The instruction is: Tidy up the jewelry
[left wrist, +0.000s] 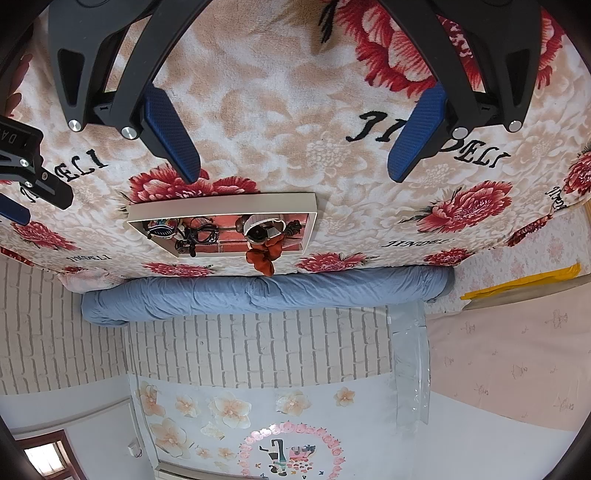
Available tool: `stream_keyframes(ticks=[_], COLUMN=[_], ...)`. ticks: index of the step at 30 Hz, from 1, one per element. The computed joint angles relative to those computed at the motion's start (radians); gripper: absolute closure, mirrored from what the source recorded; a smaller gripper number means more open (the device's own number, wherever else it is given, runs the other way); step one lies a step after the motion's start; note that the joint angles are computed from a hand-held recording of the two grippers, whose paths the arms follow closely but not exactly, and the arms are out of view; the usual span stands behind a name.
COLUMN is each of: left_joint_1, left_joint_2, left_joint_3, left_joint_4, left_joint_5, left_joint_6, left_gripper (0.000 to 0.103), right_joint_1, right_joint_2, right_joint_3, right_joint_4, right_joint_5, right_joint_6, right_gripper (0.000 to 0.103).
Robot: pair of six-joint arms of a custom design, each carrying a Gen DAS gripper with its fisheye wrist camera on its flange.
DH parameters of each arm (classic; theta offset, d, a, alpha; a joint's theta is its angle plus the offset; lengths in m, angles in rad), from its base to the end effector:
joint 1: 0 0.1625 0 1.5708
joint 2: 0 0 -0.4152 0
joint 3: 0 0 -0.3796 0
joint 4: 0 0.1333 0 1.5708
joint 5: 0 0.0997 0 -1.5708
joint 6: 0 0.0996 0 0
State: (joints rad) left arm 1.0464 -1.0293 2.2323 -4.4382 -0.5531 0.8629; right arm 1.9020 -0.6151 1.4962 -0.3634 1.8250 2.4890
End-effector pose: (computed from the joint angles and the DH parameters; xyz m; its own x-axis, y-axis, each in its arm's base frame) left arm -0.0082 -0.4496 0.2682 -0.6071 -0.3673 -0.7047 0.6373 0.3047 -0.7078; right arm 0.3024 -0.5464 -0.0251 -0.6859 -0.3701 0.6266 -0.7268 0.3062 -0.6148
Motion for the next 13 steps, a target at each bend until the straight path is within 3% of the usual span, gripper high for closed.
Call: stream_keyframes(ticks=[13], left_joint_1=[0.004], left_joint_2=[0.001], left_joint_3=[-0.002], left_joint_4=[0.004], left_joint_5=[0.009], left_joint_6=[0.014], left_gripper=[0.005], right_joint_1=[0.000], right_joint_2=[0.001], right_joint_3=[-0.001], right_joint_4=[0.001], right_joint_5=[0.001], right_joint_6=[-0.001], right_gripper=[0.004])
